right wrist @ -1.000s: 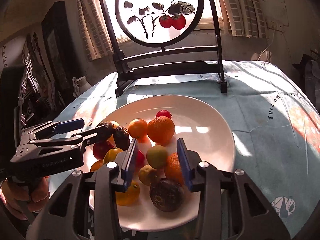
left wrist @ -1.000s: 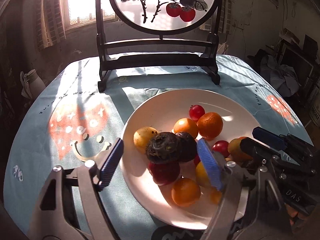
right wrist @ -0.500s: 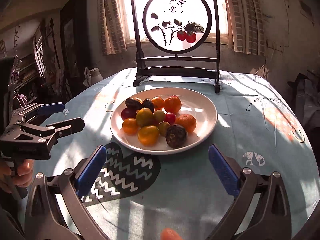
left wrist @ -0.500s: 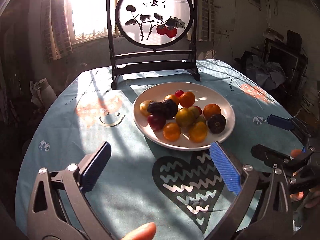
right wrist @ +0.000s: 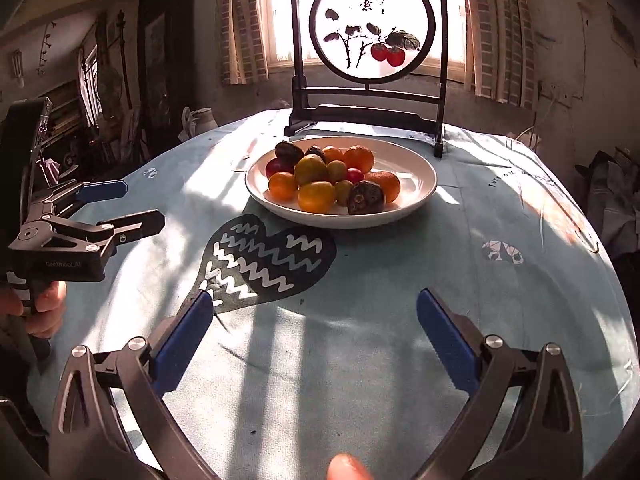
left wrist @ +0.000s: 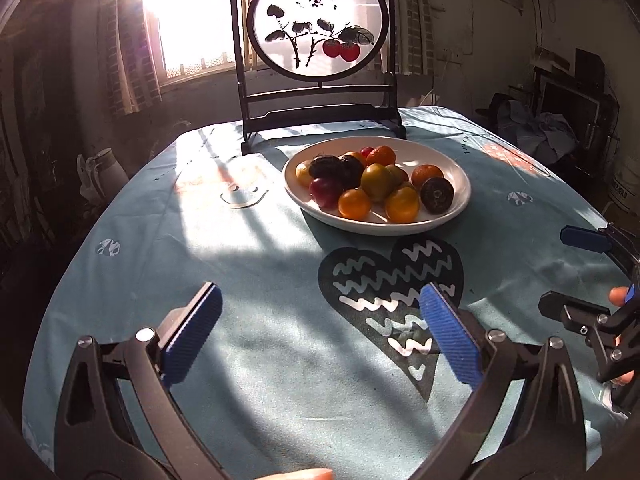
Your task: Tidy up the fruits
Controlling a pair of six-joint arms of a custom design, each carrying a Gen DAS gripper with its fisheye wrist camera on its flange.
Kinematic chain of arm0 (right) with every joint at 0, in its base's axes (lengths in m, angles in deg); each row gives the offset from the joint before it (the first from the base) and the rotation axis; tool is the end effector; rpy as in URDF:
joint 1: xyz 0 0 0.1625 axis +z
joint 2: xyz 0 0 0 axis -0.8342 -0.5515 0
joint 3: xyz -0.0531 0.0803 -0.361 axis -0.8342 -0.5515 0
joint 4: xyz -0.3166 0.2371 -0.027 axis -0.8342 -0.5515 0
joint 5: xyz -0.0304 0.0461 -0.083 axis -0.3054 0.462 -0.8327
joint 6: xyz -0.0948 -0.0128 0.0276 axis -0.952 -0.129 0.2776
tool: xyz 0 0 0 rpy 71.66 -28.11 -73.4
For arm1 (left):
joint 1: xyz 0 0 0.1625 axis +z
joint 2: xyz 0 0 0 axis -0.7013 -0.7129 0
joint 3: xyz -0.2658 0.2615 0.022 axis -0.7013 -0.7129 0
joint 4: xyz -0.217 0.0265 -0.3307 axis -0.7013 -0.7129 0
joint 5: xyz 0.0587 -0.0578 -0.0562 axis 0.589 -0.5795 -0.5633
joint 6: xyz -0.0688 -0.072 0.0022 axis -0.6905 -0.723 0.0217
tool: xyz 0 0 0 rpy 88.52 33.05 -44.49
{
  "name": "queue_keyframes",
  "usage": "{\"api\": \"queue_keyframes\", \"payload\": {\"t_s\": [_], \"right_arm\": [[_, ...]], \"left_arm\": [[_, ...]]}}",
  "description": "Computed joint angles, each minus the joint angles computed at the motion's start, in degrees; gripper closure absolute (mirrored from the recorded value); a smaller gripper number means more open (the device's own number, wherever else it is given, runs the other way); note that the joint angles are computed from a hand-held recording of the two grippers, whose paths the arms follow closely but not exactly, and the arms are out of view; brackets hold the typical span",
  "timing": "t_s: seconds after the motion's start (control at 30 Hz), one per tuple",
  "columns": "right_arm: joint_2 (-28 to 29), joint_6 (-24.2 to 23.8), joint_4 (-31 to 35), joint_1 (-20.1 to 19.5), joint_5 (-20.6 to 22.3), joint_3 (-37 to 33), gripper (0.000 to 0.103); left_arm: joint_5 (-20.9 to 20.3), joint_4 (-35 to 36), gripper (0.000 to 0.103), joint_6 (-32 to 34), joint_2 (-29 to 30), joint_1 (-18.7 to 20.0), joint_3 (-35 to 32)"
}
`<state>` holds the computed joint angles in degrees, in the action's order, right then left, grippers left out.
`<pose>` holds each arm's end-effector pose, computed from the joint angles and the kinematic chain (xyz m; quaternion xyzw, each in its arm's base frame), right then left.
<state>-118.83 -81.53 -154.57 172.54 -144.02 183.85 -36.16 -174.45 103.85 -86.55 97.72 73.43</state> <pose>0.3185 -0.4409 0.0504 0.3291 -0.8799 0.2857 0.1894 -0.0453 -0.4147 0.2745 0.2252 0.8227 -0.3925 0.3441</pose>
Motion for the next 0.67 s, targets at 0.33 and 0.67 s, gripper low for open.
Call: {"api": "queue_keyframes", "payload": {"t_s": [0.33,0.67], "right_arm": [[0.15,0.84,0.55,-0.05,-0.66,-0.14,0.001],[0.24,1.00,0.62,-0.10,-1.61,-0.36,0.001]], "left_arm": [[-0.50,-0.57,0.002,0.74,0.06,-0.32,0.49],[-0.34,0.56,0.002,-0.13,0.43,0.38,-0.11]]}}
